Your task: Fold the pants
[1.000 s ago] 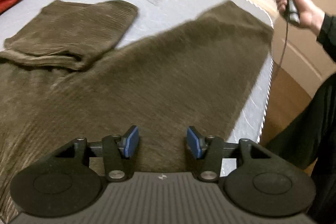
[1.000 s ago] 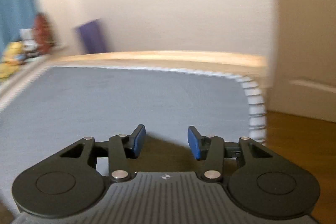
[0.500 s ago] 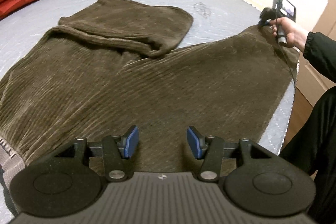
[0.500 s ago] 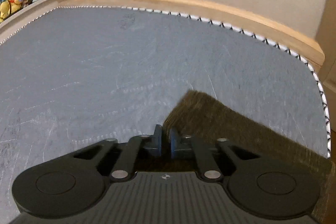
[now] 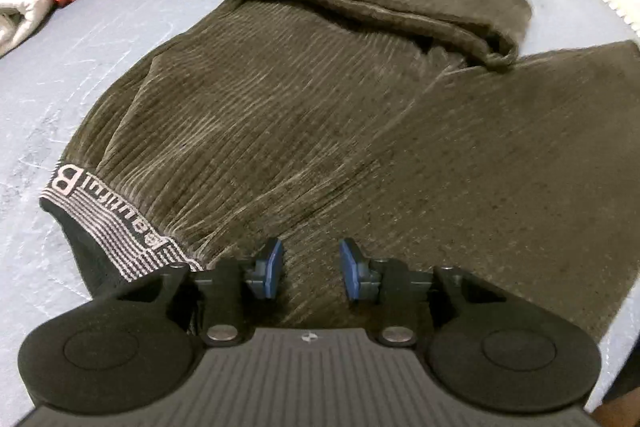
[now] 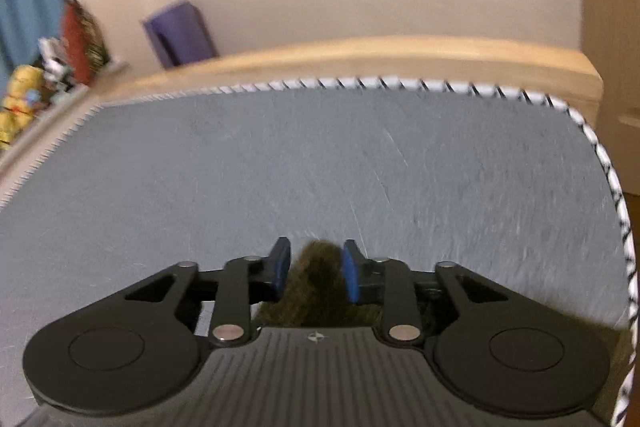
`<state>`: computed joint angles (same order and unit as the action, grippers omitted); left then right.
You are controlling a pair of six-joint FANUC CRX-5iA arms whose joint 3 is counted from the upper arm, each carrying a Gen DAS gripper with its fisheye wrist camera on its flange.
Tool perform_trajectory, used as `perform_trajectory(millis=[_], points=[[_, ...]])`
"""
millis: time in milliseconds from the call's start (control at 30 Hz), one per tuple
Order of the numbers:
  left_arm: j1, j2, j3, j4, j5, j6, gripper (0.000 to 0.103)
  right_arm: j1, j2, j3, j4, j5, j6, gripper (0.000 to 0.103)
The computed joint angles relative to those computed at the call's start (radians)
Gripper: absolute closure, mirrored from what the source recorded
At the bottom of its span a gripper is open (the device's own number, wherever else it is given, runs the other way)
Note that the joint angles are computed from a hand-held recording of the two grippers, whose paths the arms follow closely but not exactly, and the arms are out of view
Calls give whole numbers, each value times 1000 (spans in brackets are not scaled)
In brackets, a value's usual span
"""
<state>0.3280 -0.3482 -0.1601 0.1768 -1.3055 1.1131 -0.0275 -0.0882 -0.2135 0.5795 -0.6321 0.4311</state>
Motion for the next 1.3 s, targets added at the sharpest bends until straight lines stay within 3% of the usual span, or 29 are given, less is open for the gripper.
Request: perform_trajectory(millis=[100, 200, 333, 400, 467, 567, 633, 733, 800, 900, 967, 1033, 1067, 1300], points=[[16, -13, 14, 8, -25, 15, 66, -13, -70, 2, -124, 21, 176, 54], [72, -55, -8, 83, -38, -22, 66, -14, -116, 26, -257, -19, 415, 52], [173, -101, -46, 187, -84, -61, 66, 22, -185, 11, -314, -59, 626, 51], [207, -108, -41, 155, -150, -88, 66, 52, -213, 15, -324, -74, 675, 51], [196, -121, -40, 53, -186, -120, 79, 88, -241, 36, -349, -88, 706, 51], [252, -164, -58, 81, -215, -155, 79, 164, -282, 57, -359, -81, 707, 47], [292, -200, -62, 114, -221, -154, 79, 219, -308, 56, -366, -59, 685, 38], [372, -231, -82, 211, -252, -217, 77, 292, -337, 81, -458, -64, 710, 35], [320, -203, -65, 106, -273, -188, 83, 364, -345, 85, -472, -86, 709, 35], [305, -209, -66, 93, -270, -199, 84, 474, -340, 70, -436, -98, 653, 35], [308, -223, -52, 110, -250, -180, 79, 526, -328, 60, -440, -101, 622, 35], [290, -241, -43, 139, -203, -161, 61, 594, -309, 65, -403, -153, 578, 35], [274, -239, -35, 151, -184, -130, 58, 604, -287, 76, -401, -155, 585, 35], [-30, -132, 77, 54, -52, 131, 57, 660, -192, 90, -313, -132, 546, 35]])
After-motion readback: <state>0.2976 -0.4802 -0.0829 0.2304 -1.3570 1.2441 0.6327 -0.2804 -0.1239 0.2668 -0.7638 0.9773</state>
